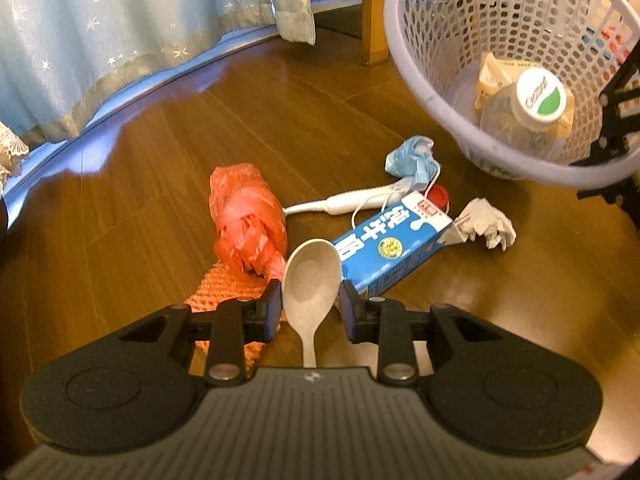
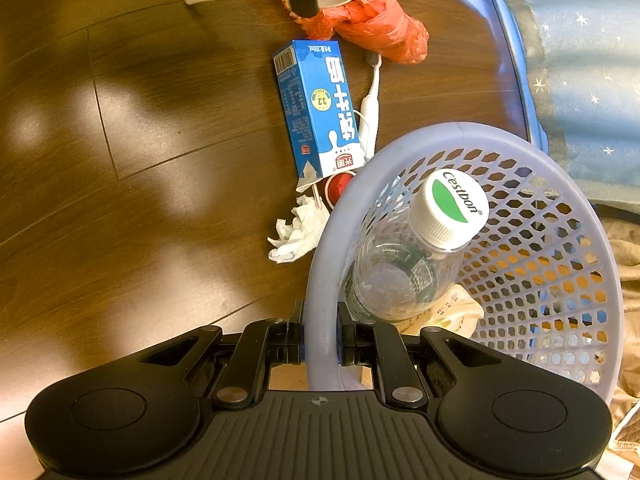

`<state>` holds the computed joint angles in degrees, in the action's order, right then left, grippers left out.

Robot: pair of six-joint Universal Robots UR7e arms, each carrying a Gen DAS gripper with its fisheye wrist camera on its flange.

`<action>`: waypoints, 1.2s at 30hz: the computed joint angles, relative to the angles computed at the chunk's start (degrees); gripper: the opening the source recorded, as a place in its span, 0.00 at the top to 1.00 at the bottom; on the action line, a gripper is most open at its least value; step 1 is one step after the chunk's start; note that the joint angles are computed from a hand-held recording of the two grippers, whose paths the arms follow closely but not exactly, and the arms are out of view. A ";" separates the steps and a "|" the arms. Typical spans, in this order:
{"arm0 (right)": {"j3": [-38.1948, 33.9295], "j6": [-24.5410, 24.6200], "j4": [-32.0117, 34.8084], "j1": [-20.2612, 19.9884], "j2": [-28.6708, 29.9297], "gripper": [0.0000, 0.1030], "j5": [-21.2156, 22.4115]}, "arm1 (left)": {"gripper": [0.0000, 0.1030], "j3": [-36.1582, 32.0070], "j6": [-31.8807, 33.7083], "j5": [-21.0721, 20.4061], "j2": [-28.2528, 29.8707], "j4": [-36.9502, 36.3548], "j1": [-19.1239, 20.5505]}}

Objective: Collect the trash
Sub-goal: 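Lower the left gripper around the spoon handle and close on it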

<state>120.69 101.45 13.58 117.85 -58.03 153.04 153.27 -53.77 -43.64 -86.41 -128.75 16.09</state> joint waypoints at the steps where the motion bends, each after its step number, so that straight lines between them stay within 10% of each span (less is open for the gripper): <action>1: 0.00 -0.08 -0.05 0.02 0.00 0.91 0.02 | 0.91 -0.16 0.28 0.06 -0.17 0.16 -0.08; 13: 0.06 -0.03 -0.06 0.01 -0.08 0.91 -0.06 | 0.99 -0.16 3.19 -1.40 -0.12 -0.75 0.90; 26: 0.65 -1.13 -1.20 -0.33 -0.71 0.91 -0.76 | 0.69 4.31 22.64 -8.92 13.01 -22.60 0.58; 36: 1.36 -1.74 -1.51 -0.78 -1.94 0.91 -1.46 | 0.69 4.21 32.94 -8.10 18.28 -27.80 5.24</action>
<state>122.05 99.71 12.07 117.07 -59.97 151.58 157.48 -20.83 -51.74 -68.13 -156.55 21.33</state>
